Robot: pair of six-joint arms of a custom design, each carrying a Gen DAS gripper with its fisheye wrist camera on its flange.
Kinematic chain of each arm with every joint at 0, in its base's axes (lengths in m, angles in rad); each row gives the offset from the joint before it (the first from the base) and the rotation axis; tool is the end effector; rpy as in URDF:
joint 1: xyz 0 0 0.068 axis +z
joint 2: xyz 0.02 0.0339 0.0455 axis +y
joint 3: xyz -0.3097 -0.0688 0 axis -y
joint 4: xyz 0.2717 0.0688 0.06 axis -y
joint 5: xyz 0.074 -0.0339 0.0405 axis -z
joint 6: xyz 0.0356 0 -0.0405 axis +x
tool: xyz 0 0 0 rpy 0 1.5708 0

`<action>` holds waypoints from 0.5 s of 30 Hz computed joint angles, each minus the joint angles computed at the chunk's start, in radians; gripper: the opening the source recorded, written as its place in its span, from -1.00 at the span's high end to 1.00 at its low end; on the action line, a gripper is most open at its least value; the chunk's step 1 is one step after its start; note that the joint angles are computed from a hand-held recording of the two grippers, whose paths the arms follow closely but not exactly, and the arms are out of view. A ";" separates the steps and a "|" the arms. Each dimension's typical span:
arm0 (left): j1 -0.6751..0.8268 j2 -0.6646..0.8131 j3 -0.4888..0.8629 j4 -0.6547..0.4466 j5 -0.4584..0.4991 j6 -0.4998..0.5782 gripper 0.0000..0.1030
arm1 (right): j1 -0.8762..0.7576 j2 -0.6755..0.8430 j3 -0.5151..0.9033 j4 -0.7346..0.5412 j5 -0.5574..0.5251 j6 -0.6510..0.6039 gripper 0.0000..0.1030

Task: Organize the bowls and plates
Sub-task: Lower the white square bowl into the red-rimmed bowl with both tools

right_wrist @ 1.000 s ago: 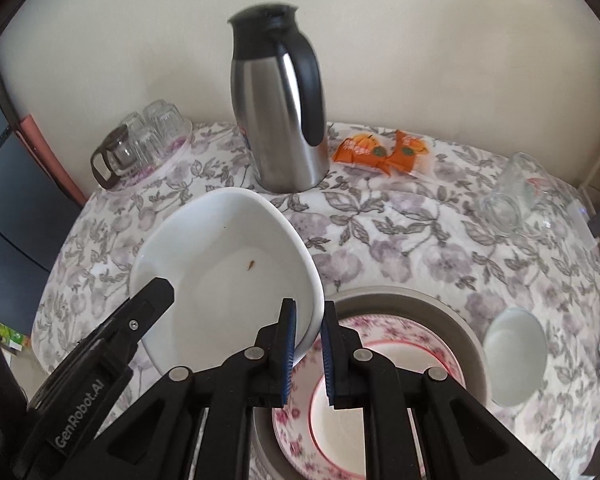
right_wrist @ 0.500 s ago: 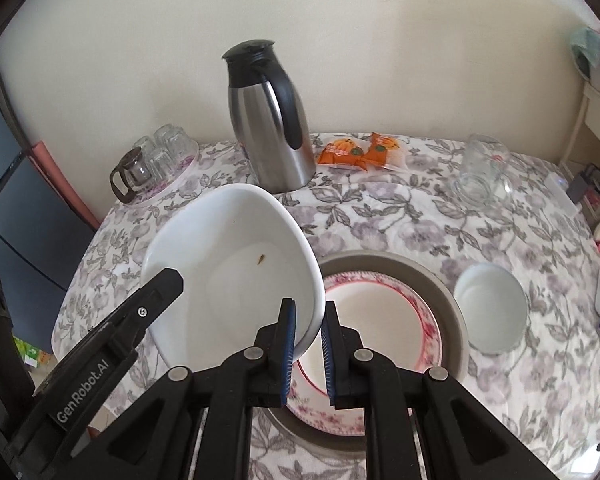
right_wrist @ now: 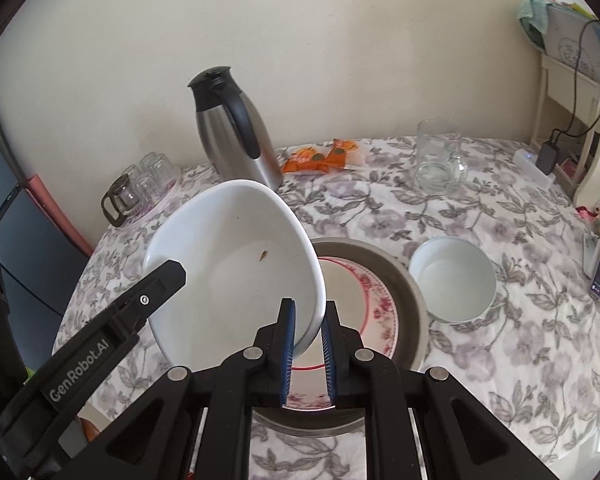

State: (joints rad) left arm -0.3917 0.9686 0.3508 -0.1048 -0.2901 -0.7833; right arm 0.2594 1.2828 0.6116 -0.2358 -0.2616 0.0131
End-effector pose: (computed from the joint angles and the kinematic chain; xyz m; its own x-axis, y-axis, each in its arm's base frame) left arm 0.1720 -0.0600 0.1888 -0.5513 -0.5038 -0.6650 -0.3126 0.8637 -0.3952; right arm 0.2382 0.0727 0.2031 -0.7665 -0.1903 -0.6134 -0.3918 0.8954 0.2118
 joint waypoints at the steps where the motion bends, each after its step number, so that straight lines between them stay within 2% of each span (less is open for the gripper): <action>1: -0.012 0.020 0.006 0.010 -0.007 -0.007 0.60 | -0.012 0.004 -0.004 0.009 -0.008 -0.005 0.73; 9: -0.035 0.146 0.026 0.083 0.006 -0.058 0.60 | -0.101 0.071 -0.025 0.079 -0.070 -0.045 0.73; 15: -0.051 0.217 0.048 0.087 -0.011 -0.089 0.60 | -0.121 0.129 -0.029 0.100 -0.101 -0.050 0.72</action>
State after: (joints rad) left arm -0.4422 1.1855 0.3984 -0.0178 -0.3010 -0.8728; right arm 0.1383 1.4117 0.5828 -0.1353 -0.3625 -0.0368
